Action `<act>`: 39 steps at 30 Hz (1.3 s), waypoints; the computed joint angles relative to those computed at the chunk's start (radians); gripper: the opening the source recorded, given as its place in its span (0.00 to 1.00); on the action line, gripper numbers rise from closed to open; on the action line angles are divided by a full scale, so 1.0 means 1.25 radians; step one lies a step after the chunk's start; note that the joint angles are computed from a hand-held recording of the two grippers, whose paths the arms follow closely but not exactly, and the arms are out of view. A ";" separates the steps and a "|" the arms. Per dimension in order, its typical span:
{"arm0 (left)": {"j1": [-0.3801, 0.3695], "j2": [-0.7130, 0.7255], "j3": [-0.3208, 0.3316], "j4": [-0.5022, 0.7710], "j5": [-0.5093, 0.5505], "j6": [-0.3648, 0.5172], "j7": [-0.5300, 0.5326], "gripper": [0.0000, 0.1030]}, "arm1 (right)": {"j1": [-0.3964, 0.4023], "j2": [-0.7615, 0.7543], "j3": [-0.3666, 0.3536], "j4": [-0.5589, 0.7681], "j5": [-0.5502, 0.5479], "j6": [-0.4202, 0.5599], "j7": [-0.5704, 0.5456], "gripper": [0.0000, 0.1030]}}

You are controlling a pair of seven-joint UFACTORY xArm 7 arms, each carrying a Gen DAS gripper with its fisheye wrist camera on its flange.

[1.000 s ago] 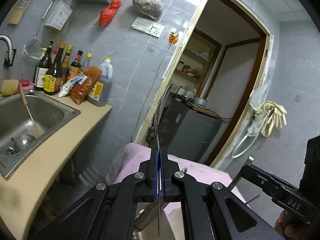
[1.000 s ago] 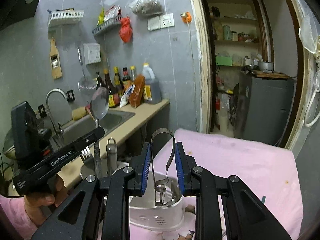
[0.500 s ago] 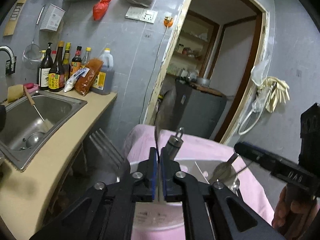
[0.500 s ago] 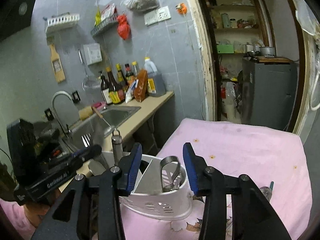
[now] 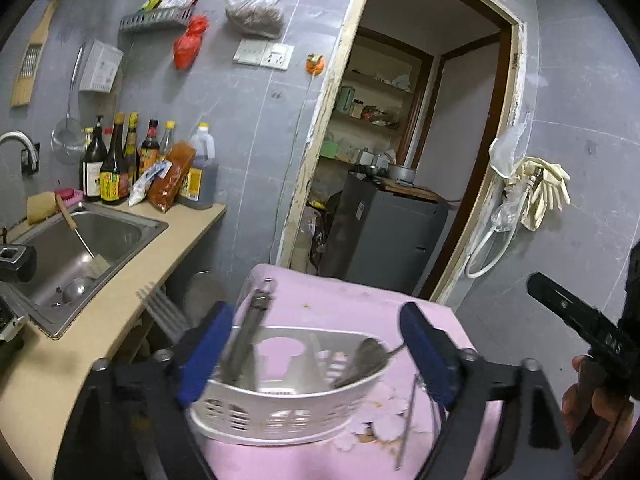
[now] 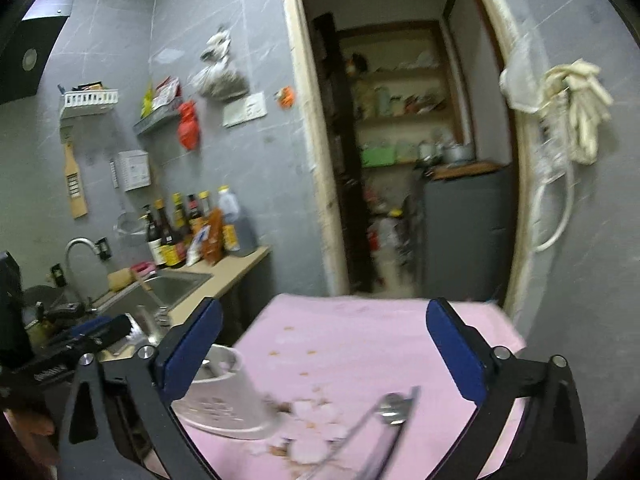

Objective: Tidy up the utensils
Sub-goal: 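Open both tools to drop the items into the caddy and withdraw, then grasp the thin metal rod with the left tool while the right tool grasps the teal-handled knife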

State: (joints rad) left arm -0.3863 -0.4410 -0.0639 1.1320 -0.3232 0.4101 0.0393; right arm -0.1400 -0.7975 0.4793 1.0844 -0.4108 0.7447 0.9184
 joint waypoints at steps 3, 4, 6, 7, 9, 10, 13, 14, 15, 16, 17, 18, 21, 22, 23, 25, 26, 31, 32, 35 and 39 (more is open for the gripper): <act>0.038 -0.015 -0.072 -0.005 0.059 -0.018 -0.082 0.95 | 0.008 -0.038 -0.027 -0.020 -0.011 0.023 -0.035 0.98; 0.042 -0.018 -0.085 -0.008 0.076 -0.025 -0.101 0.96 | 0.007 -0.050 -0.031 -0.027 -0.013 0.024 -0.042 0.98; 0.058 -0.025 -0.124 -0.017 0.120 -0.041 -0.151 0.98 | 0.013 -0.081 -0.049 -0.054 -0.020 0.023 -0.072 0.99; 0.064 -0.027 -0.144 -0.022 0.141 -0.048 -0.177 0.98 | 0.011 -0.087 -0.053 -0.056 -0.019 0.022 -0.082 0.99; 0.063 -0.025 -0.166 -0.025 0.173 -0.049 -0.214 0.98 | 0.013 -0.116 -0.071 -0.085 -0.018 0.014 -0.107 0.99; 0.060 -0.026 -0.172 -0.029 0.186 -0.051 -0.229 0.98 | 0.013 -0.125 -0.075 -0.094 -0.013 0.013 -0.116 0.99; 0.077 -0.026 -0.211 -0.038 0.241 -0.061 -0.293 0.98 | 0.015 -0.150 -0.097 -0.131 0.005 0.006 -0.142 0.99; 0.082 -0.023 -0.222 -0.040 0.259 -0.060 -0.312 0.98 | 0.018 -0.157 -0.106 -0.146 0.014 0.005 -0.150 0.99; 0.080 -0.018 -0.228 -0.041 0.272 -0.057 -0.326 0.98 | 0.022 -0.162 -0.117 -0.161 0.023 0.003 -0.159 0.99; 0.076 -0.012 -0.230 -0.040 0.282 -0.053 -0.336 0.98 | 0.024 -0.166 -0.123 -0.175 0.031 -0.004 -0.165 0.99; 0.067 -0.007 -0.230 -0.041 0.290 -0.050 -0.341 0.98 | 0.029 -0.171 -0.134 -0.193 0.039 -0.009 -0.174 0.99; 0.058 -0.001 -0.229 -0.041 0.297 -0.047 -0.342 0.98 | 0.034 -0.175 -0.144 -0.211 0.047 -0.012 -0.183 0.99; 0.036 0.018 -0.231 -0.041 0.321 -0.035 -0.341 0.98 | 0.048 -0.188 -0.171 -0.265 0.074 -0.025 -0.206 0.99; 0.029 0.023 -0.230 -0.041 0.326 -0.031 -0.340 0.98 | 0.054 -0.191 -0.181 -0.285 0.084 -0.033 -0.212 0.99; 0.021 0.030 -0.230 -0.041 0.331 -0.027 -0.336 0.98 | 0.056 -0.191 -0.188 -0.298 0.093 -0.038 -0.217 0.99; 0.013 0.041 -0.232 -0.044 0.345 -0.024 -0.336 0.98 | 0.064 -0.188 -0.202 -0.330 0.114 -0.053 -0.226 0.99; 0.011 0.047 -0.235 -0.043 0.354 -0.021 -0.338 0.98 | 0.068 -0.183 -0.210 -0.341 0.124 -0.061 -0.231 0.99; 0.007 0.094 -0.248 -0.018 0.399 0.023 -0.353 0.97 | 0.102 -0.114 -0.245 -0.366 0.179 -0.057 -0.271 0.99; 0.005 0.107 -0.250 -0.008 0.409 0.044 -0.355 0.94 | 0.108 -0.099 -0.251 -0.366 0.188 -0.055 -0.281 0.99; -0.017 0.146 -0.239 0.024 0.413 0.110 -0.339 0.79 | 0.123 -0.048 -0.265 -0.363 0.207 -0.047 -0.311 0.99; -0.040 0.193 -0.224 0.060 0.422 0.191 -0.334 0.64 | 0.132 0.017 -0.265 -0.343 0.215 -0.027 -0.341 0.98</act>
State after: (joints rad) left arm -0.4359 -0.2000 -0.3443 1.2065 0.2045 0.6487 -0.3779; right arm 0.0249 -0.7760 0.1480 0.6551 -0.1424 0.7105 0.4918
